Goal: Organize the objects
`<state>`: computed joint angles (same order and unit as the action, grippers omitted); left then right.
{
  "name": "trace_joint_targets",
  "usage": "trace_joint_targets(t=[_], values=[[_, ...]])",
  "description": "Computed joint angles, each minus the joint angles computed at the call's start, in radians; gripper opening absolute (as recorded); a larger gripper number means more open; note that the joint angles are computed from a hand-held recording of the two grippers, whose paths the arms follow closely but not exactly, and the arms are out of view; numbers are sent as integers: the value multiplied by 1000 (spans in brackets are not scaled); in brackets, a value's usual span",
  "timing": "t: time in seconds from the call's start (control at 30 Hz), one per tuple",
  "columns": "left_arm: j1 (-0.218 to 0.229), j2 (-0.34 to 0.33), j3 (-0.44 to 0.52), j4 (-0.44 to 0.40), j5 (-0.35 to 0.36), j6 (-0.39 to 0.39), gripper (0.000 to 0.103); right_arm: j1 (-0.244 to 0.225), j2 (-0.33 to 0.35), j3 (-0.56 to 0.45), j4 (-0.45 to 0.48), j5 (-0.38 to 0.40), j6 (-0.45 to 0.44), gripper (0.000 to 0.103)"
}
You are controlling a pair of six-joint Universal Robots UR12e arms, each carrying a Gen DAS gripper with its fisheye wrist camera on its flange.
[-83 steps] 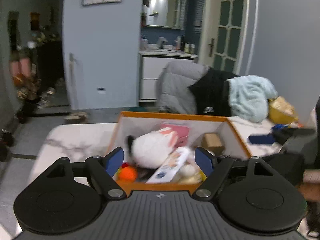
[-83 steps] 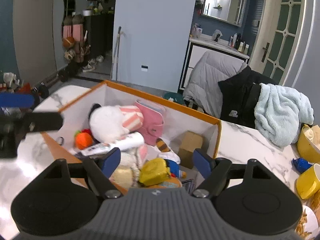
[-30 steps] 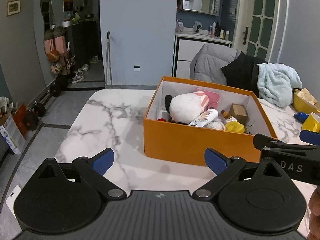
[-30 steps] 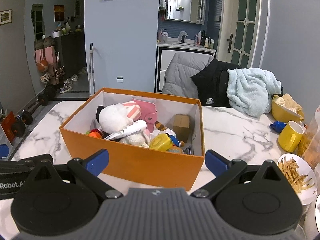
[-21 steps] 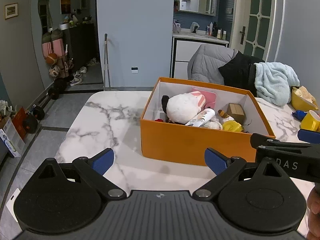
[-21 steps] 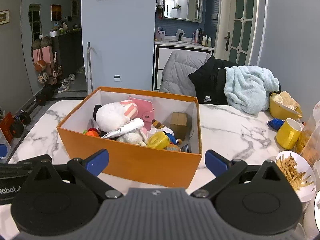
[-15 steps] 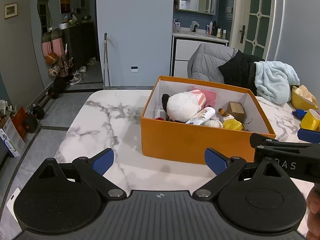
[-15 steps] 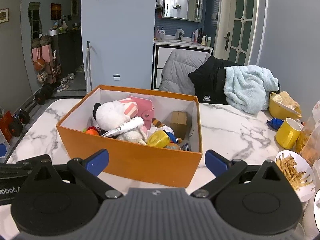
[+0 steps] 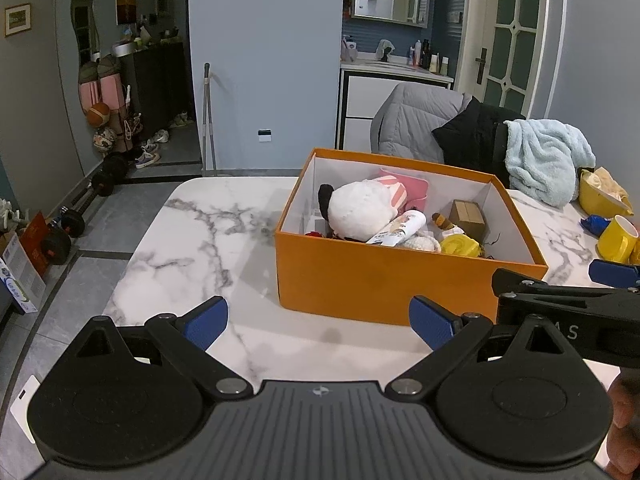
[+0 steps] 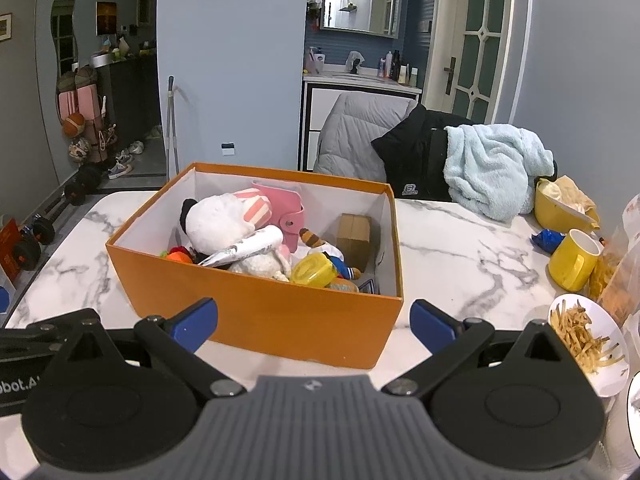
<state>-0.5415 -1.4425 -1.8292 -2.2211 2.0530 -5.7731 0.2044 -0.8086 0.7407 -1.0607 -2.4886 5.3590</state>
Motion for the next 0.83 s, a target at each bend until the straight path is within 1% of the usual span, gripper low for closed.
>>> trace_joint_targets(t=[0.2,0.23,0.27,0.83], values=[[6,-4,5,-9,-17,-17,103,0,1,-2,2,1,0,102],[25,-12,15,-33,-66,-65,103,0,0,-1,1,1,0,102],[27,-14,17,-36,-73,-71,103,0,0,-1,1,1,0,102],[27,-17,20,-42,-76,-75,103,0,2,-3,6,2,1,102]])
